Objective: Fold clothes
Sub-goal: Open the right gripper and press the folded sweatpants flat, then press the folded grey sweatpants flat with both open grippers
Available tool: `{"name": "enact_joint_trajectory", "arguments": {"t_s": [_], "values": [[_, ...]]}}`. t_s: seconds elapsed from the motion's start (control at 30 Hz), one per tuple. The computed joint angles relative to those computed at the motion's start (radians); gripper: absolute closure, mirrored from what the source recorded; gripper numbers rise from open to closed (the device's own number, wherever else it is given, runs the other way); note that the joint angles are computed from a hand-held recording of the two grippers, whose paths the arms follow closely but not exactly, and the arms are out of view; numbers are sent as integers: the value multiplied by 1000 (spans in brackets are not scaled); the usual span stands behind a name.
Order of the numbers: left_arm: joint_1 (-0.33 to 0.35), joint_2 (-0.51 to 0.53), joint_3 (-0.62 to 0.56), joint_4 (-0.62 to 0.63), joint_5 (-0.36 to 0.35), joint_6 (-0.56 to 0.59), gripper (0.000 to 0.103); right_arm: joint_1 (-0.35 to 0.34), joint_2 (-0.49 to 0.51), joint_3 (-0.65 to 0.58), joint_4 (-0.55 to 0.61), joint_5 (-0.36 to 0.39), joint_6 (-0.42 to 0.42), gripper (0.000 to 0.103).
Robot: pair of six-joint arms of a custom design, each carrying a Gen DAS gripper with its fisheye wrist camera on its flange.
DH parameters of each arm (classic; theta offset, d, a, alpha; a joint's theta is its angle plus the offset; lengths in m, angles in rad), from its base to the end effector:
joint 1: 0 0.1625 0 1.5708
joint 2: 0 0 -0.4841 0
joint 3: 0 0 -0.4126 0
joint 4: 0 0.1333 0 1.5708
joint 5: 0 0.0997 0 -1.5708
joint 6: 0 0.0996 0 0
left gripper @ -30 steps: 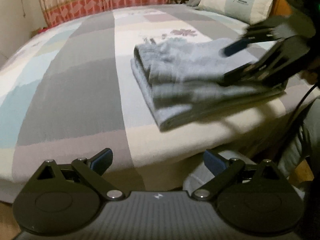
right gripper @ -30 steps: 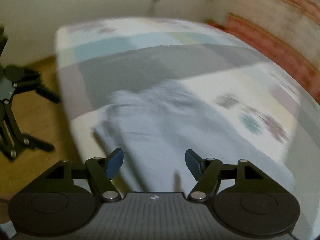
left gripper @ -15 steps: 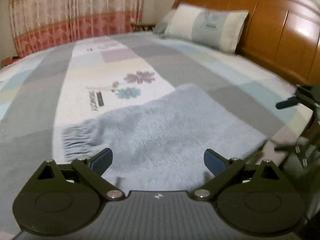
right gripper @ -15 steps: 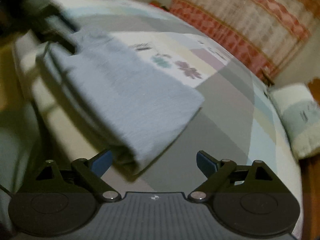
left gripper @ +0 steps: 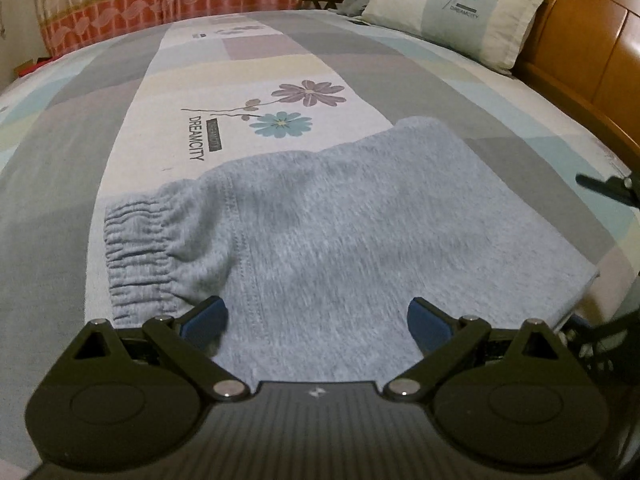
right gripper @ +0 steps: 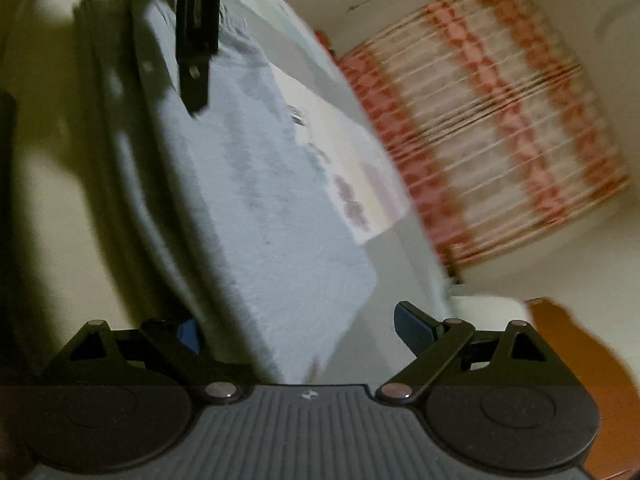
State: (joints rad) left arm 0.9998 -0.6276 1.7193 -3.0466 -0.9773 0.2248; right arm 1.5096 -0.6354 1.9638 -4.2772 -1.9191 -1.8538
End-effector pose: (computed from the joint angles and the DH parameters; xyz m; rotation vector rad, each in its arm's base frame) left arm -0.2222 -0.6957 0.0414 0.8497 2.4134 -0.6237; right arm 0.0624 -0.6046 0.1292 1.2225 -1.3059 0.5846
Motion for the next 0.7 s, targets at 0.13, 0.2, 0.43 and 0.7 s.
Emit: {"name": "enact_joint_trajectory", "arguments": {"t_s": [0.13,0.2,0.43,0.7], "values": [[4,4,-3,-8,-7,11,5,-12,-8,-6,-38,-50,-55,3],[7,5,-5,-9,-12,14,5,-13,-31,9,-24,-75,-50,2],[4,6,-5,-7,-7,12,5,12,-78,35,86,-91,49,2],[4,-3,21,-42,-12,22,5,-9,-70,-4,80,-153,94,2]]}}
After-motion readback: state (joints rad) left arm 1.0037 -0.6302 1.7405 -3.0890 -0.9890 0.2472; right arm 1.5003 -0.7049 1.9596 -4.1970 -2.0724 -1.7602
